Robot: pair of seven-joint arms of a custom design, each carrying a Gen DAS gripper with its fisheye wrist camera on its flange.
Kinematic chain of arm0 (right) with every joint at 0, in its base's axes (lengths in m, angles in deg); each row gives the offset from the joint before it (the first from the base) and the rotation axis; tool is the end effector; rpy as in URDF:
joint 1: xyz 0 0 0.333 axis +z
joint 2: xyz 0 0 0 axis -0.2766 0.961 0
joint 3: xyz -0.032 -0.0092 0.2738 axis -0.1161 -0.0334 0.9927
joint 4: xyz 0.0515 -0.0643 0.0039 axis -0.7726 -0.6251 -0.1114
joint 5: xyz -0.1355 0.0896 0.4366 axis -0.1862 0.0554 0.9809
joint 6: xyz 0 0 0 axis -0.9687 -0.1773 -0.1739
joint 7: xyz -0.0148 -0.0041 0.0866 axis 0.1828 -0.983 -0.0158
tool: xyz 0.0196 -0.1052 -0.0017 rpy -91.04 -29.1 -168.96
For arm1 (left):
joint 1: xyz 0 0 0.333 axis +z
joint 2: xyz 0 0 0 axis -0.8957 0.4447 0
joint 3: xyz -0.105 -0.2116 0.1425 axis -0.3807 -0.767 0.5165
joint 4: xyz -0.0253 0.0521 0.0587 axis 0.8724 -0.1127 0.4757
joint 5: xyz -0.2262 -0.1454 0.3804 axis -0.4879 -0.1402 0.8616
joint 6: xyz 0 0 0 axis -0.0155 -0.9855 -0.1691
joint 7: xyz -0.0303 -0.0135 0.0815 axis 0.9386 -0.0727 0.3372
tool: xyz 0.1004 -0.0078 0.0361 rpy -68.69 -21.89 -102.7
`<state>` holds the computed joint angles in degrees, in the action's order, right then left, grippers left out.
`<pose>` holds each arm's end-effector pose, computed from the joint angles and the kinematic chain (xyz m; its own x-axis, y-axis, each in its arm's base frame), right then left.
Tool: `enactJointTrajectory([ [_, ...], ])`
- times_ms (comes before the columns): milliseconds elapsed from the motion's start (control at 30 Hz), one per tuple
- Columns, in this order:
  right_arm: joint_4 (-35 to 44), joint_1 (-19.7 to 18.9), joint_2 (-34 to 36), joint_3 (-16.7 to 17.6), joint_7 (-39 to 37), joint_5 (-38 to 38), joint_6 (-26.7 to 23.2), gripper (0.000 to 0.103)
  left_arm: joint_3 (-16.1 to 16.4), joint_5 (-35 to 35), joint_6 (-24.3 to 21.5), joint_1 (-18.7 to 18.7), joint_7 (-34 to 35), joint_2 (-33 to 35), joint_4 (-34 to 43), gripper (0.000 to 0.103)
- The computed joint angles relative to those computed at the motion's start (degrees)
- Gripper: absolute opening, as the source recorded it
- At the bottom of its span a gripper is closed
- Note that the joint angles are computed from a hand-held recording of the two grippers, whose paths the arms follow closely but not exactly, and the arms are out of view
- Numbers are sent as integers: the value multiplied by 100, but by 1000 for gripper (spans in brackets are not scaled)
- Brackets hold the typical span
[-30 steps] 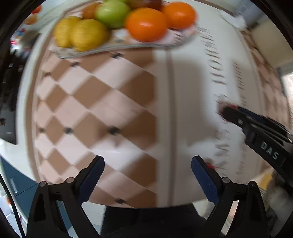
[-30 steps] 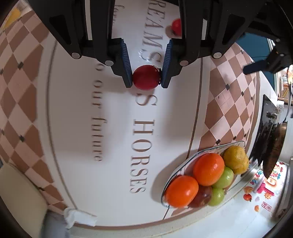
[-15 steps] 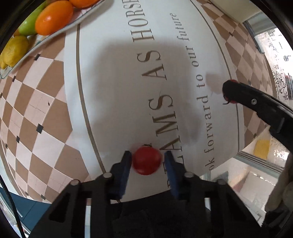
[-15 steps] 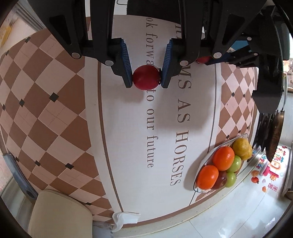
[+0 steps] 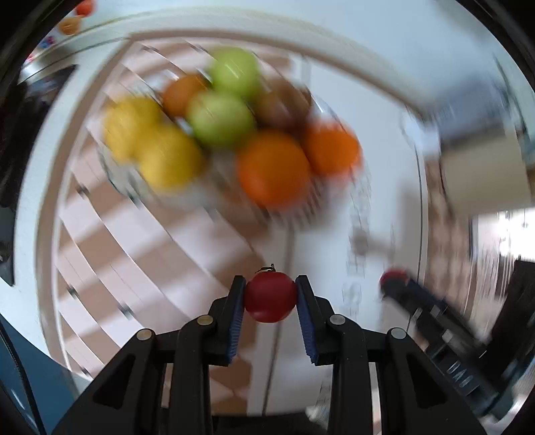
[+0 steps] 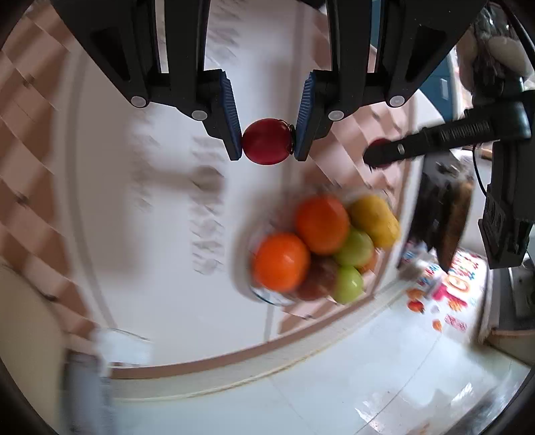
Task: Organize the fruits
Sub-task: 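Place the cherry tomatoes on the plate with both tools and open them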
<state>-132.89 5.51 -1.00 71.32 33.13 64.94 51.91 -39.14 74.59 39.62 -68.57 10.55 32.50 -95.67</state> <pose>0.5408 0.2674 0.3980 0.1973 -0.8478 -0.4922 -0.9681 -0.0894 -0.2340 0.5018 -0.1029 0.4318 0.3191 -0.9190 0.2316 -0.9387 -0.3402 -0.0567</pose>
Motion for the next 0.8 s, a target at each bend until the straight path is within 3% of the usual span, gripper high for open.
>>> enactJointTrajectory([
  [133,1025,-58,1015,43,-14,538,-360,35,46,276,80,255,-187,446,473,28],
  [367,2047,-299,1962,286,399,25,-718,36,115,117,-12,386,-43,1181,1030,29],
  [433,2209,-346,2110,317,524,-126,-883,49,98,110,-69,415,-78,1246,1070,29],
  [500,2187,-367,2096,340,633,-250,-857,76,50,246,-119,447,-173,1286,1128,30],
  [600,2068,-399,1959,362,612,-341,-866,77,-2,414,-147,458,-296,1339,1203,45],
  [667,1982,-361,1822,340,673,-640,-875,84,-12,468,-147,454,-325,1303,1185,69],
  [733,1858,-242,1609,313,819,-1264,-782,92,-62,712,-210,466,-433,1200,1144,84],
  [800,1731,-129,1407,300,1030,-1879,-711,92,-114,969,-201,464,-509,1039,1031,85],
])
